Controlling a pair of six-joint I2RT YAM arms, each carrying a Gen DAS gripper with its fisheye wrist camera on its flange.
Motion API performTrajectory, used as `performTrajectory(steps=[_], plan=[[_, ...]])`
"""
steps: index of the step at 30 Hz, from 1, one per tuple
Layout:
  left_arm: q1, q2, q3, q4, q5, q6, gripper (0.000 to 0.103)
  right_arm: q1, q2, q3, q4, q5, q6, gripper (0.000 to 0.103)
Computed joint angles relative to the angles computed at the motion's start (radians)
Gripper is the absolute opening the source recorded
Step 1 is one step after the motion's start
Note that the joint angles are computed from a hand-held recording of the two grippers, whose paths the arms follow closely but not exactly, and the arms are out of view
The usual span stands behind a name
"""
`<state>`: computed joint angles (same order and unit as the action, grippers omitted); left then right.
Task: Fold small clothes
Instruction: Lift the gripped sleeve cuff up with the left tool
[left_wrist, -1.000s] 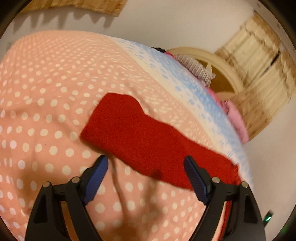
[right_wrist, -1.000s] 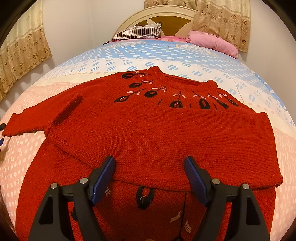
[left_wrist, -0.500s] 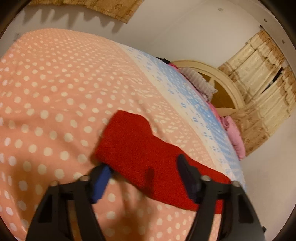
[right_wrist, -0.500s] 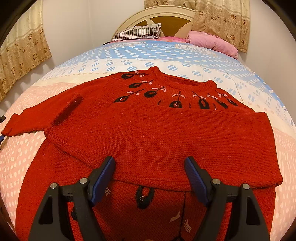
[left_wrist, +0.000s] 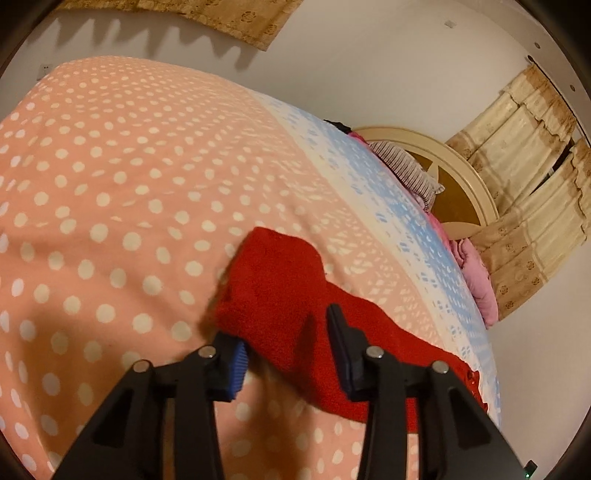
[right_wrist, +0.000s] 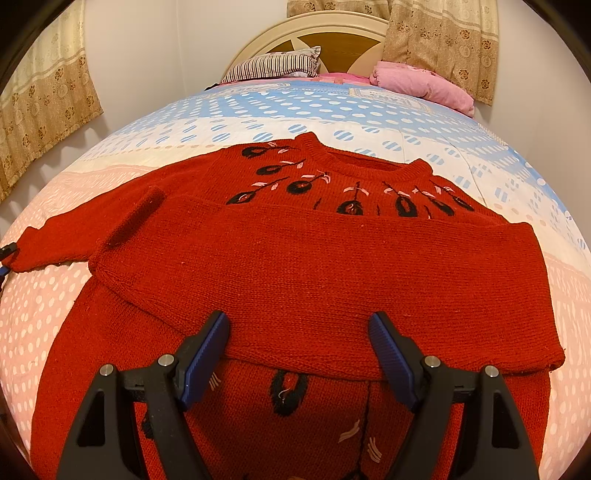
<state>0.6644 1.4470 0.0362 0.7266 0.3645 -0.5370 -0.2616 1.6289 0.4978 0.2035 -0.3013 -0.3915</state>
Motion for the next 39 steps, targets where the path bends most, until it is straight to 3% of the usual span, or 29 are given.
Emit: performTrajectory(steps=[1, 4, 9, 15, 28, 39], plan=[[-0.009, -0.004, 0.001, -0.001, -0.005, 0.001, 0.039, -0.001, 0.001, 0.001, 0.0, -0.001, -0.001, 0.079], [-0.035, -0.064, 0.002, -0.041, -0.004, 0.029, 0.007, -0.002, 0.001, 0.001, 0.001, -0.002, -0.001, 0.079], [-0.055, -0.261, 0.006, -0.189, -0.011, 0.028, 0.007, 0.0, 0.001, -0.001, 0.003, -0.001, 0.0, 0.079], [-0.087, -0.386, 0.057, -0.333, 0.013, 0.037, 0.007, -0.002, 0.0, -0.001, 0.001, -0.002, 0.001, 0.079], [-0.317, -0.484, 0.154, -0.459, -0.068, -0.008, 0.007, -0.002, -0.003, -0.002, 0.001, -0.002, 0.005, 0.08], [-0.476, -0.467, 0.255, -0.467, -0.089, -0.063, 0.007, -0.006, -0.003, -0.001, 0.0, -0.006, 0.003, 0.08]])
